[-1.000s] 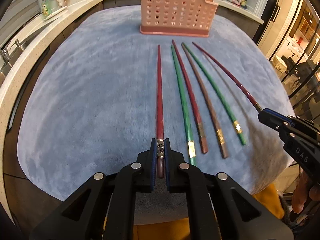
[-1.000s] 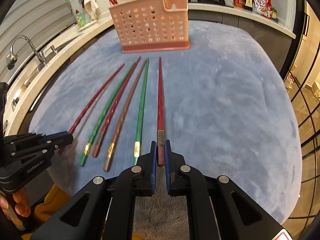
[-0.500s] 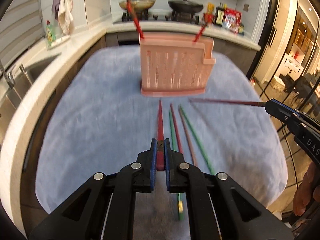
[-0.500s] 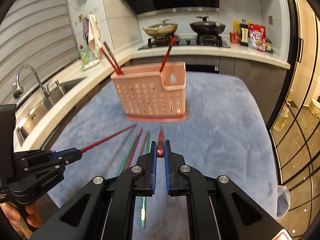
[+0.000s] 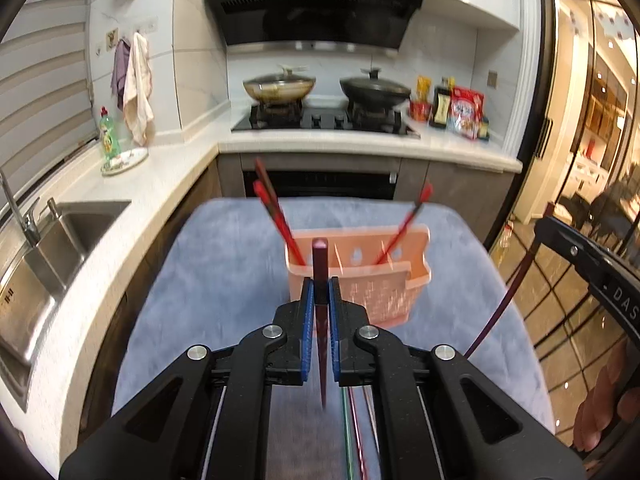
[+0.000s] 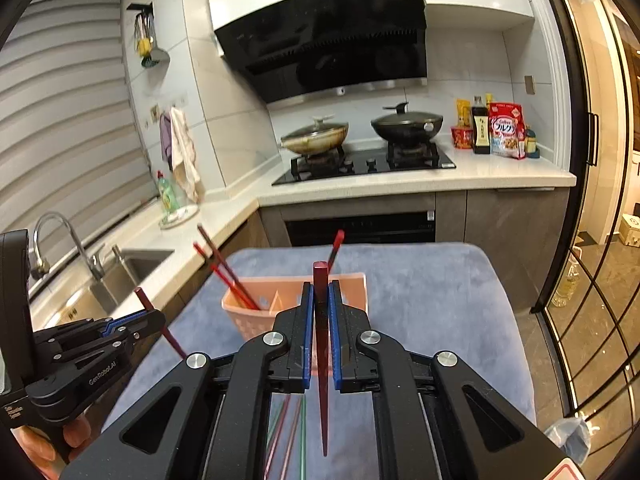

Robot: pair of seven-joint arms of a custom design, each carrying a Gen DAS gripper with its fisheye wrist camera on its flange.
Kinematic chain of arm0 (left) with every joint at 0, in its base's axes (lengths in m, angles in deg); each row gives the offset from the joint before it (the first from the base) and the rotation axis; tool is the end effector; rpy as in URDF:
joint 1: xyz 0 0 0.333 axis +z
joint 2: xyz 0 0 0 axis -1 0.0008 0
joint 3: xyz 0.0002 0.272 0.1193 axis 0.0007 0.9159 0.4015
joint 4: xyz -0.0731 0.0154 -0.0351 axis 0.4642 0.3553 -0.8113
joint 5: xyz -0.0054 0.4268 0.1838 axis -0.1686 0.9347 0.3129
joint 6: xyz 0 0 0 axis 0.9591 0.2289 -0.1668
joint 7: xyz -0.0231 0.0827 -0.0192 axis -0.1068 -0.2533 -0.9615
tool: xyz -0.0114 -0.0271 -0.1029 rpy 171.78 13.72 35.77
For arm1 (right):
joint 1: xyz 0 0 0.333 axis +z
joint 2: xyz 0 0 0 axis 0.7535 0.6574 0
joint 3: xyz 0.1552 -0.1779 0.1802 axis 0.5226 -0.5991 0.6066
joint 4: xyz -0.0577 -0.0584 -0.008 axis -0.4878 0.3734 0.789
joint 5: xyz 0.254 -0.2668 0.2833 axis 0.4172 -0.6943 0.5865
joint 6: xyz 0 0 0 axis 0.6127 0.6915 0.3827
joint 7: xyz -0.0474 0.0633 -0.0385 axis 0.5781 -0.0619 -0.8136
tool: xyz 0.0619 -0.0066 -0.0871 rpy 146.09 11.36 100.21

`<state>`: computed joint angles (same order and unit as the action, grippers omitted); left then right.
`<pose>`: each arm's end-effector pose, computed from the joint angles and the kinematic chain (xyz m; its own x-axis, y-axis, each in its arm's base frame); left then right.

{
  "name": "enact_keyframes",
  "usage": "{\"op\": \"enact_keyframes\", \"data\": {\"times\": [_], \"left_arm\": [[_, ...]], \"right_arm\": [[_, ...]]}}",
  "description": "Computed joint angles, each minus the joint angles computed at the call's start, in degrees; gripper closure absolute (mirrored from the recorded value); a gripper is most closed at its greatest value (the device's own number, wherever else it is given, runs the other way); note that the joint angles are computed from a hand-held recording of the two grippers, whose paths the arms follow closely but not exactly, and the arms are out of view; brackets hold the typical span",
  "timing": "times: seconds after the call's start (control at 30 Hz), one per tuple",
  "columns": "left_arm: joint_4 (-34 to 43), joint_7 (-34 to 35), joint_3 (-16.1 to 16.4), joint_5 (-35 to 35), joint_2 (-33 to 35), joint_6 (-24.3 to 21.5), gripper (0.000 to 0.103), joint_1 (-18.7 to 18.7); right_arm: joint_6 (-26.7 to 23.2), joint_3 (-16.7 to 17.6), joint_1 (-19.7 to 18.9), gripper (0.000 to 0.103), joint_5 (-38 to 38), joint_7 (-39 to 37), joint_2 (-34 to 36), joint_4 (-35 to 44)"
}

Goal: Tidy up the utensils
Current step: 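Lift both chopsticks over the pink holder and open both tools to drop them, then move both tools back down to the remaining chopsticks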

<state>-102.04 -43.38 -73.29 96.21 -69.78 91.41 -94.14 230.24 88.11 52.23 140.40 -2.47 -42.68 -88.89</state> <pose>0.6294 -0.1897 0.5264 0.2621 -0.9637 0.0512 -0.5725 -0.1980 -0.7957 0.7232 0.0796 0.5259 0.5122 -0.8307 -0.2182 -0.4861 -0.0709 -0.8710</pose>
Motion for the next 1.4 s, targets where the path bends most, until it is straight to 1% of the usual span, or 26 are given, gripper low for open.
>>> {"op": "enact_keyframes", "data": {"times": [0.23,0.37,0.4,0.5,0.6,0.67,0.8,0.93,1.07,1.27,1.3,1.33,1.4], "left_arm": [[6.09,-1.59,1.02,3.33,1.40,1.27,0.096,0.99],[10.43,-3.52,1.82,6.46,3.08,1.82,0.096,1.08],[11.23,-2.77,2.06,5.56,3.46,1.71,0.096,0.97],[14.28,-4.17,2.99,7.44,5.30,1.69,0.096,0.64],[16.63,-4.36,4.05,7.80,7.24,2.05,0.096,0.19],[17.85,-4.19,4.77,7.96,8.62,1.92,0.096,-0.30],[18.94,-2.88,5.98,6.53,10.82,2.06,0.096,-1.28],[19.03,-1.66,7.00,4.02,12.38,2.52,0.096,-1.94],[19.40,0.04,7.84,1.36,13.76,1.60,0.096,-2.72],[19.84,1.14,8.84,-0.27,14.88,0.92,0.096,-3.53],[19.95,0.74,9.02,0.10,14.98,0.21,0.096,-3.86],[20.04,0.56,9.14,0.41,15.05,-0.19,0.096,-4.07],[20.13,0.56,9.20,0.72,15.11,-1.11,0.093,-4.35]], "right_arm": [[-1.16,1.32,-0.82,0.096,3.84,1.67,3.99,9.38],[-0.52,2.72,-0.98,0.096,3.80,3.54,7.12,15.01],[-0.18,3.10,-0.98,0.096,3.43,4.11,7.86,16.25],[1.03,4.35,-1.00,0.096,1.76,6.00,10.61,20.13],[2.46,5.50,-0.87,0.096,-1.55,8.40,13.63,23.55],[2.58,6.08,-0.91,0.096,-4.58,10.49,15.69,25.42],[3.08,7.12,-1.36,0.096,-9.89,14.22,18.38,27.05],[1.91,8.27,-2.39,0.096,-14.13,18.23,20.99,28.83],[2.59,8.82,-2.53,0.096,-18.71,21.02,22.72,29.59],[2.12,9.77,-3.04,0.095,-23.69,23.29,24.34,30.10],[2.58,10.12,-3.26,0.095,-23.90,23.17,24.25,29.72],[3.25,10.37,-3.45,0.092,-24.06,23.10,23.89,28.93],[3.17,11.08,-4.14,0.090,-23.96,22.67,23.27,27.88]]}}
